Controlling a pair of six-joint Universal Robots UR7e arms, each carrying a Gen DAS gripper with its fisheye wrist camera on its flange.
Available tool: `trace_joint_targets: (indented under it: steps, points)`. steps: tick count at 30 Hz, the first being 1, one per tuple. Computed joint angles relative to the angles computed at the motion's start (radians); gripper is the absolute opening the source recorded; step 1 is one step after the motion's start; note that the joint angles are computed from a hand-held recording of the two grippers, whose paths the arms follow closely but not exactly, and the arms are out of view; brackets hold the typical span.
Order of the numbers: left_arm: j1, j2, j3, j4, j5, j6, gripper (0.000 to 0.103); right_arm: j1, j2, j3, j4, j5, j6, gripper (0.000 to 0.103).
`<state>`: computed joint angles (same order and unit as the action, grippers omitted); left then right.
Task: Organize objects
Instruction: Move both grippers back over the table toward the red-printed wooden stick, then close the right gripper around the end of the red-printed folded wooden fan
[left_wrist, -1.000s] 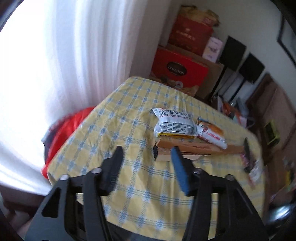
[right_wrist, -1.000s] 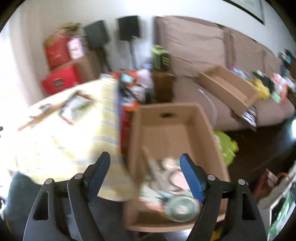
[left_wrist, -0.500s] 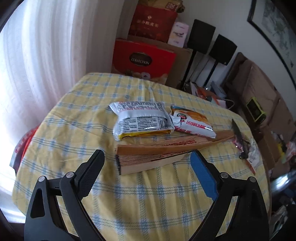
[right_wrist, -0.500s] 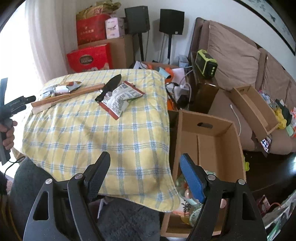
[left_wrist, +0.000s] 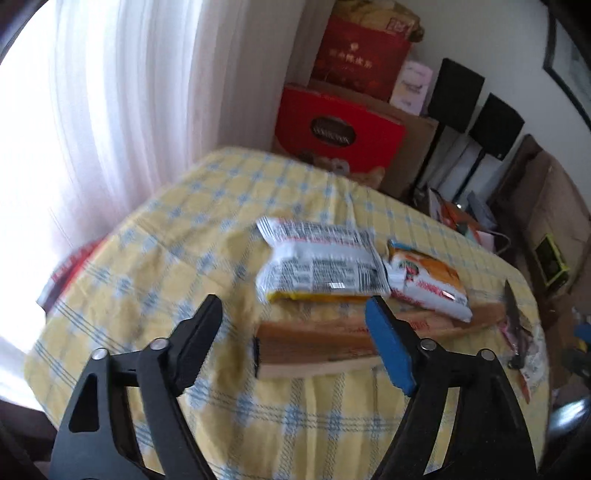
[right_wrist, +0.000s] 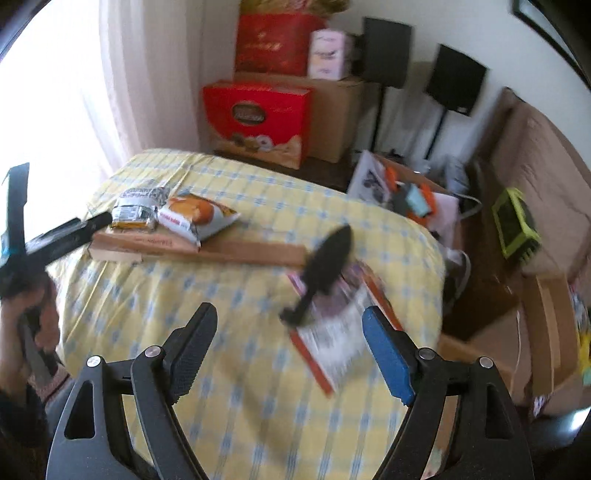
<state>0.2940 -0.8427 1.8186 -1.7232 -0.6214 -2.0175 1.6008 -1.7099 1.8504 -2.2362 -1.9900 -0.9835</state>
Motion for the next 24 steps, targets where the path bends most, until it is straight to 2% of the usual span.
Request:
trace_joint_targets:
  steps: [1, 3, 4, 6, 7, 8, 10, 15, 18, 20, 21, 23, 24]
  points:
    - [0.003, -0.007, 0.021, -0.060, -0.009, 0.031, 0.066, 0.019, 0.035, -0.017, 0.013, -0.038, -0.013, 0.082]
    - [0.004, -0.019, 0.066, -0.173, -0.014, 0.088, 0.066, 0.054, 0.093, -0.032, 0.023, -0.099, -0.107, 0.082]
    - [0.001, -0.025, 0.083, -0.203, -0.012, 0.102, 0.067, 0.067, 0.123, -0.054, 0.078, -0.134, -0.120, 0.082]
    - [-0.003, -0.042, 0.117, -0.261, -0.016, 0.135, 0.068, 0.100, 0.195, -0.096, 0.221, -0.255, -0.078, 0.080]
    - [-0.001, -0.048, 0.124, -0.267, -0.018, 0.137, 0.068, 0.110, 0.211, -0.097, 0.230, -0.281, -0.083, 0.080]
    - [0.001, -0.054, 0.132, -0.280, -0.025, 0.147, 0.068, 0.126, 0.228, -0.080, 0.197, -0.309, -0.125, 0.080]
    - [0.005, -0.066, 0.150, -0.324, -0.042, 0.188, 0.068, 0.141, 0.243, -0.044, 0.119, -0.329, -0.203, 0.080]
    - [0.008, -0.081, 0.158, -0.330, -0.079, 0.263, 0.068, 0.164, 0.294, -0.035, 0.093, -0.331, -0.354, 0.081]
    - [0.005, -0.093, 0.177, -0.363, -0.086, 0.273, 0.067, 0.172, 0.326, -0.045, 0.136, -0.370, -0.384, 0.086]
    - [0.004, -0.102, 0.189, -0.382, -0.090, 0.287, 0.066, 0.178, 0.329, -0.033, 0.143, -0.390, -0.411, 0.086]
    - [0.001, -0.110, 0.196, -0.387, -0.096, 0.287, 0.066, 0.180, 0.329, -0.029, 0.158, -0.396, -0.408, 0.084]
    - [-0.003, -0.126, 0.192, -0.339, -0.117, 0.260, 0.065, 0.184, 0.317, -0.011, 0.215, -0.402, -0.390, 0.072]
    - [-0.008, -0.139, 0.190, -0.297, -0.125, 0.228, 0.065, 0.186, 0.304, 0.004, 0.193, -0.387, -0.410, 0.072]
